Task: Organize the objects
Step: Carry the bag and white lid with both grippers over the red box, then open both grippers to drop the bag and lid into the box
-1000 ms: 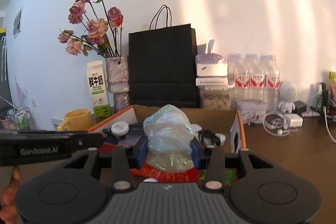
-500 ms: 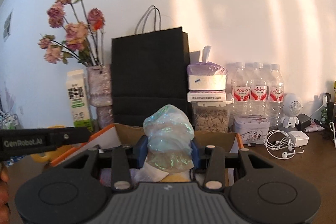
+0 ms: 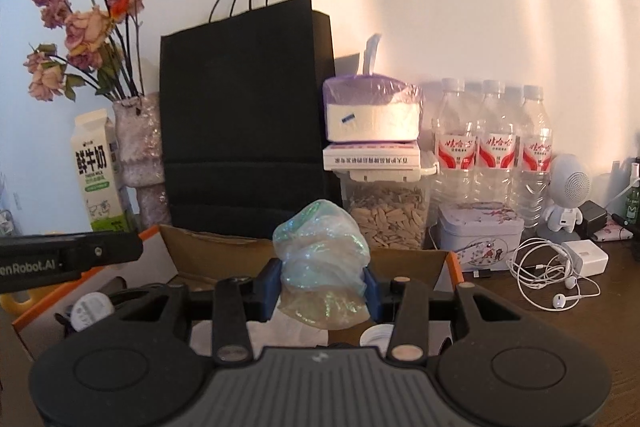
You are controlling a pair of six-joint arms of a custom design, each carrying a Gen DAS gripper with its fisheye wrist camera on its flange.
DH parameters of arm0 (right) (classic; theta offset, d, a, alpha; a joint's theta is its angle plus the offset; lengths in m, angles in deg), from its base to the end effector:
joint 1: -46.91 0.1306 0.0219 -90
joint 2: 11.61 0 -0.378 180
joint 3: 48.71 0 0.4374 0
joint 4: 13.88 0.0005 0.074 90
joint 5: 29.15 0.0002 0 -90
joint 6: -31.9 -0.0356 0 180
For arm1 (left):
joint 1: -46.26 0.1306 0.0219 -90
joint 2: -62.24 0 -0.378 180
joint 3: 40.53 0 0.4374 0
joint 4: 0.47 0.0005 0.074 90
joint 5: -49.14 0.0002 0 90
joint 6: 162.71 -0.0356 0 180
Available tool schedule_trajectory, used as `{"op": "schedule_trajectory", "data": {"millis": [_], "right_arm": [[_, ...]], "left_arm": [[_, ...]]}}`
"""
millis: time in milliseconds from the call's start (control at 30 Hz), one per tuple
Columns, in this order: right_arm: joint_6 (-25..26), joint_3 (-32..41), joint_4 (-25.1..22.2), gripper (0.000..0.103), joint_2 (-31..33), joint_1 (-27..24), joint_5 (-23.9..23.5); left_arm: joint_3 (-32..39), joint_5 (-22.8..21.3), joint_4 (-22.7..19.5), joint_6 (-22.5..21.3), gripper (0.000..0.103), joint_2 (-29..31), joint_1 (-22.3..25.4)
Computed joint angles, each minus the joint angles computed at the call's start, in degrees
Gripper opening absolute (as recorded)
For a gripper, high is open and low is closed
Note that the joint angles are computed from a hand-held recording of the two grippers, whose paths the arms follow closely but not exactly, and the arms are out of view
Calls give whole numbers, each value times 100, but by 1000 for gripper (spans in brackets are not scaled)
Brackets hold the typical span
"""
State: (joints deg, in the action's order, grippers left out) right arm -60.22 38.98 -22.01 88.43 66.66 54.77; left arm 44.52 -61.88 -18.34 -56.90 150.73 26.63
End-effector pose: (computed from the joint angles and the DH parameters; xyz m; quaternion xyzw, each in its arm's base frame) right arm 0.5801 0.2117 0.3708 -0.1556 0.8061 0.1508 0.5507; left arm 0.5206 -0.1727 0.4431 -0.0758 0.8148 -0.0254 0.5742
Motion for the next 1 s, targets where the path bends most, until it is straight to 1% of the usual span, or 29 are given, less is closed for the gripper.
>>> {"op": "schedule_trajectory", "data": {"millis": [67,100,133,167,200,233,267,333,567,733,800,933,1000], "right_arm": [[-15,65,-66,53,50,-21,-83],[-29,68,-75,62,49,-26,-130],[-24,55,-65,68,36,-31,-172],[-25,26,-30,82,14,-34,-196],[-22,0,-1,92,-4,-30,-188],[-10,-18,10,93,-20,-26,-180],[-3,-35,14,95,-35,-22,-178],[-24,-70,52,103,-56,-14,-136],[-38,-138,147,103,-98,-1,-77],[-32,-206,244,103,-152,17,-43],[-53,-290,356,103,-200,31,-13],[45,-431,415,103,-302,62,45],[67,-578,540,103,-413,78,61]], "left_arm": [[3,-82,30,-45,42,32,22],[1,-131,31,-42,61,36,32],[-17,-224,73,-37,80,33,34],[-51,-374,135,-43,87,18,23],[-88,-516,206,-68,96,0,6],[-139,-639,312,-98,103,-28,-7],[-190,-697,423,-124,103,-59,-11],[-215,-768,463,-140,103,-93,-6],[-204,-754,382,-98,103,-107,12],[-285,-767,475,-133,103,-170,-19],[-346,-790,537,-151,103,-214,-38],[-467,-803,561,-179,103,-326,-78],[-570,-812,609,-210,103,-423,-108]]}}
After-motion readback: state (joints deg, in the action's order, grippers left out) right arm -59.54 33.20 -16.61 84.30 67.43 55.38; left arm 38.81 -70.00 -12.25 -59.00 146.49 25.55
